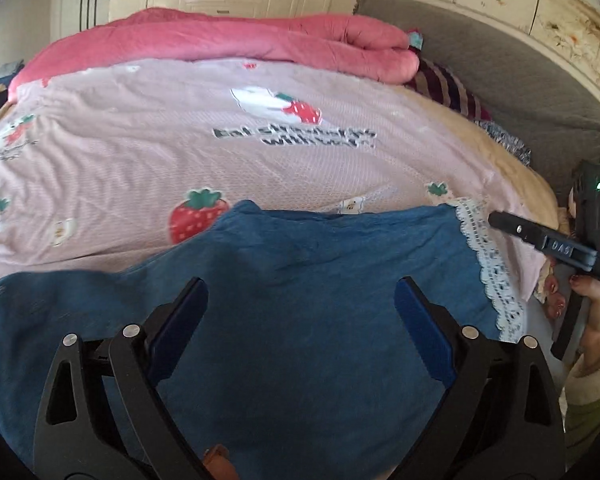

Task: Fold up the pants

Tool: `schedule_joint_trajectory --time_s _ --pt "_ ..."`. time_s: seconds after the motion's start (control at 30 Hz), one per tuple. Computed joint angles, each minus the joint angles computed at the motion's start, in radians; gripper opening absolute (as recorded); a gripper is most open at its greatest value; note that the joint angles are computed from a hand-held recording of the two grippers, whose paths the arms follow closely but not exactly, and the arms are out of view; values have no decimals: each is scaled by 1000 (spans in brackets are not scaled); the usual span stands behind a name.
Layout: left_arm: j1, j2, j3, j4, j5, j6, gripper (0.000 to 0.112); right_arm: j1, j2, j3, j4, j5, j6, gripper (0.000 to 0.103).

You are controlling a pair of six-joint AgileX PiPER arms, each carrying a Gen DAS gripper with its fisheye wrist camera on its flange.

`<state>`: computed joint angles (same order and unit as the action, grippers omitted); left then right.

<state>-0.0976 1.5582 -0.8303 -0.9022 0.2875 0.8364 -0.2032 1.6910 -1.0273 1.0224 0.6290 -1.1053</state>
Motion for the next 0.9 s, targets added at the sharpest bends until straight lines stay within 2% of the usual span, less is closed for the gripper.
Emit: schedule_joint_trajectory --time_s 0.03,0.07,0.1,0.13,0.17,0.2,0.27,0.33,0.4,0.47,0.63,0.77,0.87,0.9 --pt "-14 28 -19 41 -18 -48 88 1 29 -35 -14 23 28 77" --pt "-23 45 -34 73 -25 -88 88 -1 61 -70 -30 46 64 67" --pt "-25 72 -56 75 -15 -92 88 0 84 -101 -44 66 93 50" --pt "-28 90 -70 81 -15 -105 88 -4 109 -127 -43 90 101 38" --pt "-29 111 -87 91 -16 -119 88 -1 120 -143 -53 94 117 16" --pt "-30 136 -104 108 -22 -141 88 0 133 -158 -64 106 128 9" --pt "-29 174 -135 159 -28 -197 88 -4 136 -165 -46 120 114 6" --pt "-27 221 -170 285 -42 -325 87 -7 130 -159 -41 101 102 6" --pt "-19 245 -192 305 -37 -346 87 -8 124 -148 -48 73 91 6" --pt "-28 259 -205 411 -54 -452 87 8 131 -140 -72 38 97 6" --pt "-15 283 -218 388 -64 -433 87 39 149 -130 -97 -24 94 7" --pt "-35 284 -207 497 -102 -532 87 40 153 -134 -109 -27 106 9" --pt "-43 279 -203 571 -113 -603 87 20 121 -113 -76 -11 80 19" --pt "-46 273 -199 591 -114 -623 87 11 108 -102 -64 -6 69 32"
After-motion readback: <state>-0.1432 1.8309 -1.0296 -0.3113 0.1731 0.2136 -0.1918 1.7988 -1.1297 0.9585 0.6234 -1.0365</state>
